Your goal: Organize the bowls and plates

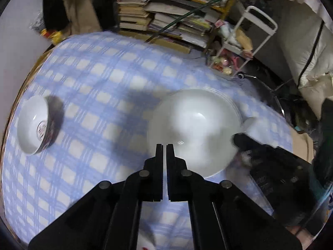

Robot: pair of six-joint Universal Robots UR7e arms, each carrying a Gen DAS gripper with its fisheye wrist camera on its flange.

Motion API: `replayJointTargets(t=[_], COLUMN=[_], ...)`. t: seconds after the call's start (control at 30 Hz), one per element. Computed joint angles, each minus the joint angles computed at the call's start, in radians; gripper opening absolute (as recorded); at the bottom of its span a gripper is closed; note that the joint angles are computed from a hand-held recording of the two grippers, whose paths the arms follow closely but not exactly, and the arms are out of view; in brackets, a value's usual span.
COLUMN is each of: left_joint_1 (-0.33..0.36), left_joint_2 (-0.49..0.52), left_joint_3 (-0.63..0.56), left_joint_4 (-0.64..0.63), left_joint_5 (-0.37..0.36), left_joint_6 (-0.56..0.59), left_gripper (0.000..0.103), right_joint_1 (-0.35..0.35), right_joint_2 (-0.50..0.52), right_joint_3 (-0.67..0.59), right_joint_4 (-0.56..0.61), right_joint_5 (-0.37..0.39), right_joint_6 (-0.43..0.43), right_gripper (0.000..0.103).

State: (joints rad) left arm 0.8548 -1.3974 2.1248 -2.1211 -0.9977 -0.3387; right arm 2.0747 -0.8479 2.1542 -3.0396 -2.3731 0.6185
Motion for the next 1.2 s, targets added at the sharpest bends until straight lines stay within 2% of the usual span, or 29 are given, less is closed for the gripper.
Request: replayJointTargets(t=[0.13,0.33,0.5,0.67,0.73,0.9,0.97,1.07,1.2], left_joint_1=[0.017,0.08,0.094,0.09,0.087,0.099,0.109,0.102,0.07], left_joint_2=[-0.021,-0.015,0.04,0.107,0.141,0.193,0.202,0.201,0.198], left_joint_3=[0.035,0.036,0.001,-0.04,-0.057,-0.065,-0.063,-0.049,-0.053], left_joint_4=[-0.021,-0.131,-0.183,-0.176,-0.154,-0.139,-0.15,-0.167,-0.101], left_joint_5=[0.051,-0.029,-0.051,-0.066,-0.057,-0.036,-0.05,-0.047,-0.007], left_joint_6=[0.009,0.005,0.026,0.06,0.06,0.036,0.04,0.035,0.062], left_gripper=[0.005,0.011,0.014,0.017,0.019,0.019,0.011,0.01,0.011], right_joint_1=[-0.028,-0.056,-0.068,-0.101,-0.108,-0.116,-0.113,-0.099,-0.089], right_joint_2=[-0.015,-0.032,-0.048,-0.064,-0.062,-0.048,-0.042,-0.031,-0.034], right_joint_3=[0.047,0.072,0.056,0.054,0.047,0.036,0.025,0.005,-0.002], right_joint_4=[-0.064,-0.106,-0.049,-0.046,-0.044,-0.076,-0.061,-0.012,0.022], right_joint_5=[0.03,0.05,0.065,0.092,0.096,0.1,0.086,0.051,0.037], right_joint_6=[0.0,-0.023,-0.072,-0.109,-0.126,-0.181,-0.175,-0.175,-0.134], right_gripper=[0.01,0.012,0.013,0.014,0.018,0.019,0.019,0.016,0.016])
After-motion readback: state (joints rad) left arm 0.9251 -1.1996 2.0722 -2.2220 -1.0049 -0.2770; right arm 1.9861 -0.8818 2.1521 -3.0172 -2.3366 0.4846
